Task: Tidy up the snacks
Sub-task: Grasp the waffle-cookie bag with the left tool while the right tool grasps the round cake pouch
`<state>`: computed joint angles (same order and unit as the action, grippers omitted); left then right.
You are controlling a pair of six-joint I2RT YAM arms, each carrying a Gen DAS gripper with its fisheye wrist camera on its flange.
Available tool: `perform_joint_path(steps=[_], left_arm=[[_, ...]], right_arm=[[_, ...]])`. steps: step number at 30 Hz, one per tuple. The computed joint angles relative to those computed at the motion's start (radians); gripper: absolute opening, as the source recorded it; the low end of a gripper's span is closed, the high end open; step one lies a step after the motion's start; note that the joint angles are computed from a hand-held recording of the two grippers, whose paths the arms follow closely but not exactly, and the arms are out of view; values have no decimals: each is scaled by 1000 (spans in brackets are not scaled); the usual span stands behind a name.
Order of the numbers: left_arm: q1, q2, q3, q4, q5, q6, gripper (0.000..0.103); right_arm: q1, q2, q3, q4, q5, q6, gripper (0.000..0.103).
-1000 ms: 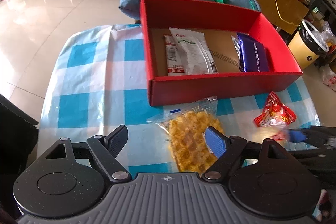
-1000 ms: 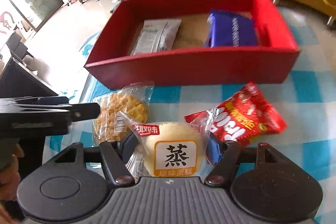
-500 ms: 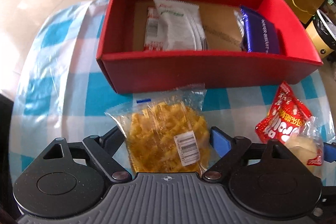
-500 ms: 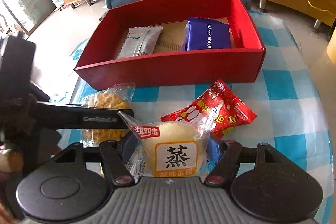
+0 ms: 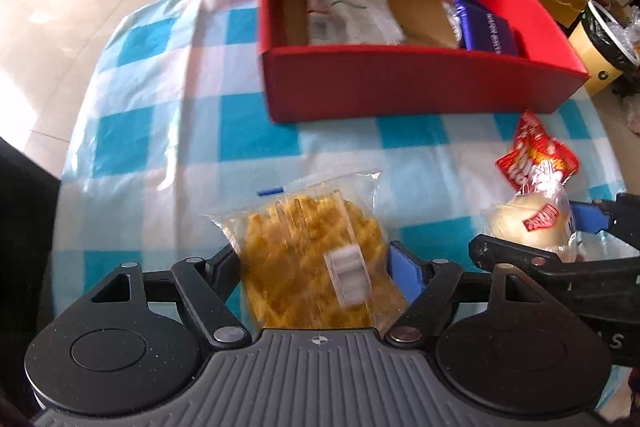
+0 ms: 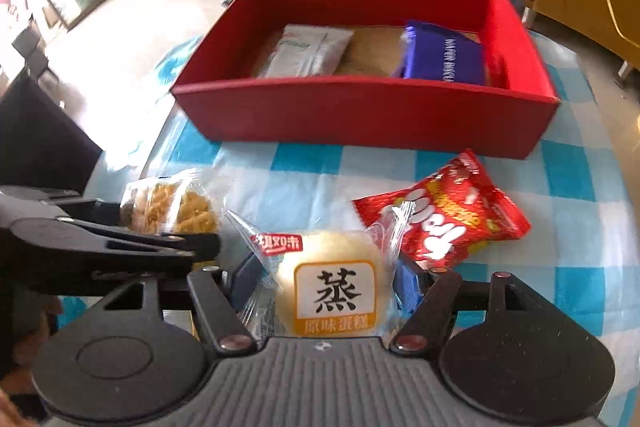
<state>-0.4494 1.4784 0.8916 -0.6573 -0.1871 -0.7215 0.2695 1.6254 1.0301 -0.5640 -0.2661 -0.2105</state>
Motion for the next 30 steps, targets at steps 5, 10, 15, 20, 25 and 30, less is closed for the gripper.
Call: perform_joint_path(steps=[5,10,15,20,25,30], left_arm=[[15,6,-18,-7,-14,8,86],[22,20,-34,10,-13,3,88],[32,-2,-67,12,-24,15,92],[43,-20,-90,19,-26,39,95],[58,-24,-99,25,-10,59,99],[36,-54,-118,28,-21,77,88]], right_arm=[[24,42,-4,20,13,-11,70],[33,42,-40,86,15,-25,74],[43,53,-32,73,1,-55,95],[62,52,-54,92,15,-79,100],[51,65,-21,48,16,-70,94],[55,24,-41,45,67,-71,69]])
